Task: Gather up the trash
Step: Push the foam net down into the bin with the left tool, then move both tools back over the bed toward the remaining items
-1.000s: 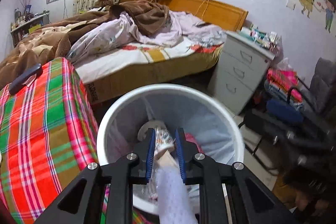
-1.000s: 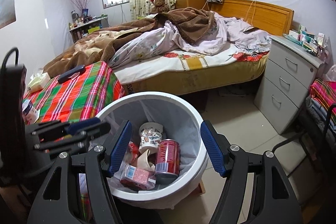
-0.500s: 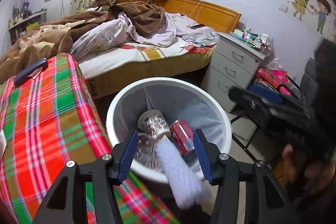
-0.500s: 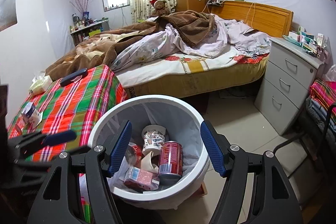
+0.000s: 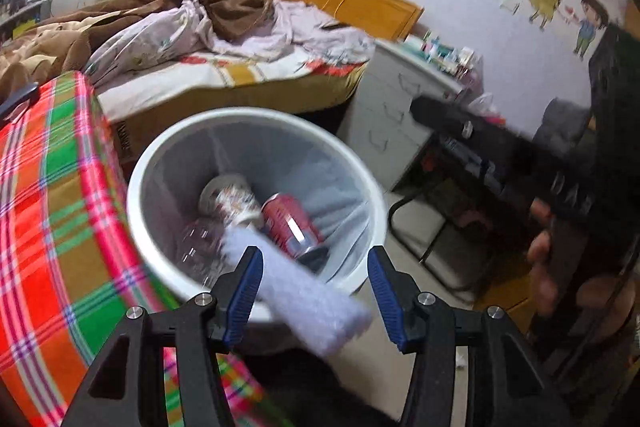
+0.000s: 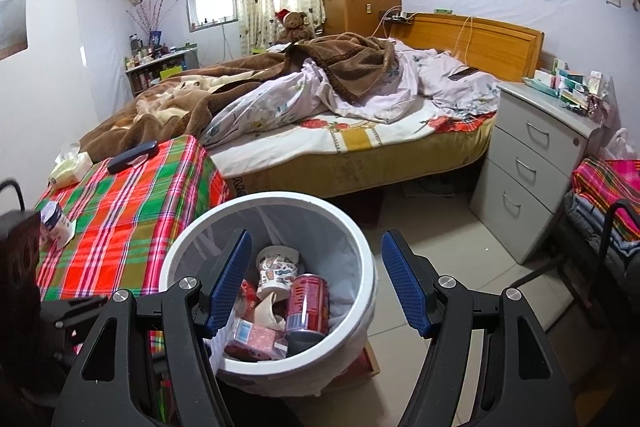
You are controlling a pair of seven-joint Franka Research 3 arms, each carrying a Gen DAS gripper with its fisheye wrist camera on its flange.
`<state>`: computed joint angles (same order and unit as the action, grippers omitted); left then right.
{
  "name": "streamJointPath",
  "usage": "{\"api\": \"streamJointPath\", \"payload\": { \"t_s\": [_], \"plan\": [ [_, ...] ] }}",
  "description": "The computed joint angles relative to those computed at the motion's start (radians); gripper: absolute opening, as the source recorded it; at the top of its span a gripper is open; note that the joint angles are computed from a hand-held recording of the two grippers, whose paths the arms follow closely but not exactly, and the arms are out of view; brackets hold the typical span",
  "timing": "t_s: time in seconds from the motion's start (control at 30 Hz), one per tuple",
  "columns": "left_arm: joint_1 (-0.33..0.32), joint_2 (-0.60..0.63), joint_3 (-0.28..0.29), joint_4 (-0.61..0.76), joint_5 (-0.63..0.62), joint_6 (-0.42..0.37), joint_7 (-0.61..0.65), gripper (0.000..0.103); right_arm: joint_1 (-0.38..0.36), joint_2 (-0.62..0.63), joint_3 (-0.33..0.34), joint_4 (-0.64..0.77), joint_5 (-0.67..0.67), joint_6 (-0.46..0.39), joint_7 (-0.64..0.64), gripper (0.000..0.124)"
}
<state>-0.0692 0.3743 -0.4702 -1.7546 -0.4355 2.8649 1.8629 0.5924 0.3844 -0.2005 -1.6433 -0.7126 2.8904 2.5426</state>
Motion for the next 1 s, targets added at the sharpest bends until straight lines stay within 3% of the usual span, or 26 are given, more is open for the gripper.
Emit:
{"api": "streamJointPath", "payload": {
  "t_s": [0.03,0.2,0.27,0.37,0.47,0.57,0.67,0.77,0.83,0.93,1.0],
  "plan": [
    [0.016,0.003,-0.022,0.001,-0.034,0.019,0.044,0.054,0.003,0.001,-0.002,0.001,-0.003,-0.001,0.002,0.069],
    [0.002,0.017,0.012,0.045,0.002,-0.027,-0.037,0.054,0.005,0.001,-0.003,0.005,-0.007,-0.006,0.002,0.069],
    [0.023,-0.005,-0.007,0.014,-0.024,0.002,-0.007,0.054,0.006,-0.003,-0.004,0.001,-0.016,-0.001,0.007,0.069],
    [0.001,-0.043,0.032,-0.027,0.007,-0.014,-0.046,0.054,0.024,-0.007,-0.023,0.002,-0.057,-0.008,0.047,0.069],
    [0.017,-0.052,0.004,-0.047,-0.036,-0.025,0.012,0.054,0.024,-0.016,-0.020,-0.009,-0.088,-0.004,0.079,0.069],
    [-0.053,-0.040,0.073,-0.036,0.048,-0.060,-0.094,0.054,0.017,-0.029,-0.009,-0.023,-0.110,-0.007,0.091,0.069],
    [-0.020,-0.032,0.023,-0.031,-0.010,-0.083,-0.017,0.054,0.015,-0.041,-0.011,-0.036,-0.155,-0.004,0.134,0.069],
    [-0.062,0.020,0.060,0.041,0.046,-0.119,-0.064,0.054,0.002,-0.043,-0.001,-0.035,-0.176,-0.010,0.164,0.069],
    [-0.029,0.065,0.017,0.099,-0.006,-0.158,-0.024,0.054,-0.007,-0.047,0.007,-0.039,-0.188,-0.010,0.176,0.069],
    [-0.083,0.096,0.070,0.147,0.065,-0.133,-0.094,0.054,-0.017,-0.049,0.015,-0.038,-0.206,-0.019,0.195,0.069],
    [-0.083,0.098,0.070,0.147,0.088,-0.092,-0.104,0.054,-0.026,-0.046,0.025,-0.034,-0.203,-0.021,0.195,0.069]
  ]
}}
